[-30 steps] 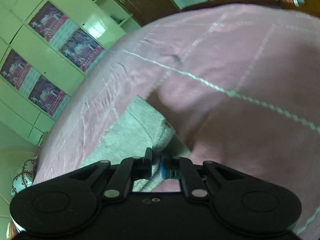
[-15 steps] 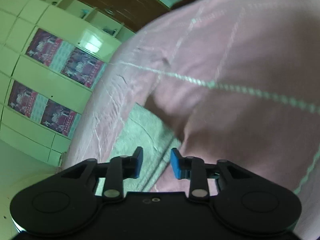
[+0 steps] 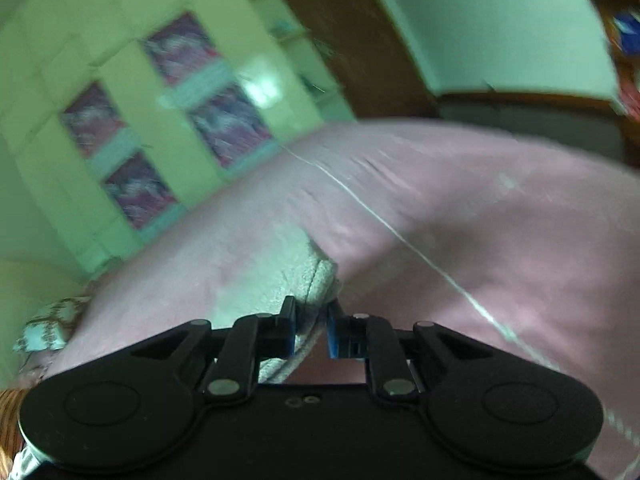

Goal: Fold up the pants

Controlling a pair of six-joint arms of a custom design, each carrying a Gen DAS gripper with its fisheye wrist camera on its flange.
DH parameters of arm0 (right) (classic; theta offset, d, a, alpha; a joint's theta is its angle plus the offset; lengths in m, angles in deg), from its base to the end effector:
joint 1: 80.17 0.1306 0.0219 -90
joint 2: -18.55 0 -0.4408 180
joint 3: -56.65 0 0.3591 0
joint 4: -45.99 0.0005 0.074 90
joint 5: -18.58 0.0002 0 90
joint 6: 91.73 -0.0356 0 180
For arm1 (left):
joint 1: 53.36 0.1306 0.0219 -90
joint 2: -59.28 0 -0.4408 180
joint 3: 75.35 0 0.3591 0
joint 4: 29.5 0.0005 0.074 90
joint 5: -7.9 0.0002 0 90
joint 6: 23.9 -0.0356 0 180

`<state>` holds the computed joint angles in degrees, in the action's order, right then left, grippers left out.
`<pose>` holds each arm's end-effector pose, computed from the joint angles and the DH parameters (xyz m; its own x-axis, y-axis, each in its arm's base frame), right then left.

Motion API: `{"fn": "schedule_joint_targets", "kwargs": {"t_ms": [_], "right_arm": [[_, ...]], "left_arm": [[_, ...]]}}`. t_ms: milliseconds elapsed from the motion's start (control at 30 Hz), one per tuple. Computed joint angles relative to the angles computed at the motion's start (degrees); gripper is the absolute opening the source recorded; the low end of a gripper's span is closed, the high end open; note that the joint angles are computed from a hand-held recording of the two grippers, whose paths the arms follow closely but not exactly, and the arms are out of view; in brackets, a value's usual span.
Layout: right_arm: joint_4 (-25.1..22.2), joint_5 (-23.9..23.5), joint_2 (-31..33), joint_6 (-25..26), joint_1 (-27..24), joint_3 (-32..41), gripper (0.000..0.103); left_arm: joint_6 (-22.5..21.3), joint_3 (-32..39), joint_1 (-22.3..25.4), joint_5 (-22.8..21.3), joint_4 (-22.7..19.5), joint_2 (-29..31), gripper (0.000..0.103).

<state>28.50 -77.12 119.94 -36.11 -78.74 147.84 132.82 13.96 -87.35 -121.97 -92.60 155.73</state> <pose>0.5589 0.0170 0.4481 -0.4471 0.5509 -0.7047 0.1693 0.8257 0.5381 0.3954 -0.2397 0.4286 -0.5375 -0.4879 -0.6878 -0.6182 0.7827 -0.0721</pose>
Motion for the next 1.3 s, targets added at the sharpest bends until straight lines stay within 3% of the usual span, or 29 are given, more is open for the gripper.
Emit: {"fn": "schedule_joint_targets", "kwargs": {"t_ms": [33,67,133,233,267,400,500,567,633,700,733,833,1000,1067,1200,1300], "right_arm": [[-4.39,-0.76,2.30,-1.94,-0.29,1.30,0.010],[-5.91,-3.17,3.63,-5.25,-0.86,1.25,0.009],[-2.52,-2.49,1.54,-8.56,-0.90,-1.33,0.021],[0.03,11.25,-2.98,-3.83,2.66,-4.37,0.020],[1.31,12.61,-3.88,-2.26,3.49,-5.09,0.020],[2.26,8.58,-3.51,2.44,5.74,-3.11,0.019],[0.90,2.95,-1.25,5.10,8.43,1.29,0.019],[-1.11,1.02,1.07,5.93,10.53,5.19,0.020],[-2.31,0.89,2.13,5.25,12.28,6.84,0.020],[-3.44,0.68,2.93,3.77,13.11,7.58,0.022],[-3.95,0.96,3.07,3.35,13.39,7.57,0.022],[-5.43,1.16,2.63,3.01,13.50,6.73,0.022],[-7.63,-0.30,3.74,5.06,14.62,9.01,0.022],[-8.19,-2.59,5.34,6.46,15.48,11.86,0.022],[-13.05,-9.57,12.30,12.03,18.97,24.10,0.023],[-21.22,-12.18,20.35,18.93,22.87,38.88,0.024]], "left_arm": [[-0.23,-0.10,0.04,0.04,0.06,-0.14,0.083],[-0.52,-0.38,0.13,0.07,0.35,-0.44,0.083],[-1.12,-0.12,0.04,-0.27,-0.02,-1.06,0.083],[-0.82,-0.83,-0.18,-3.01,0.80,-3.27,0.083],[-0.93,-0.98,0.05,-4.04,0.72,-3.85,0.082],[-3.74,-1.54,2.89,-3.85,3.24,-5.76,0.061],[-9.59,-0.32,5.02,-3.55,5.97,-4.74,0.061],[-15.47,0.84,7.07,0.68,9.61,-3.26,0.061],[-21.34,3.01,8.36,3.69,12.42,-0.49,0.061],[-25.20,5.77,9.44,4.16,12.44,2.55,0.061],[-25.44,6.40,10.25,4.95,12.96,3.54,0.062],[-22.91,9.39,13.63,8.51,9.26,7.59,0.062],[-20.54,9.77,16.71,8.49,11.38,7.78,0.062],[-20.91,7.64,16.00,4.95,12.52,5.03,0.062],[-19.76,2.92,16.08,-2.33,7.73,-1.23,0.062],[-14.75,-0.98,18.70,-2.85,4.13,-5.68,0.061]]}}
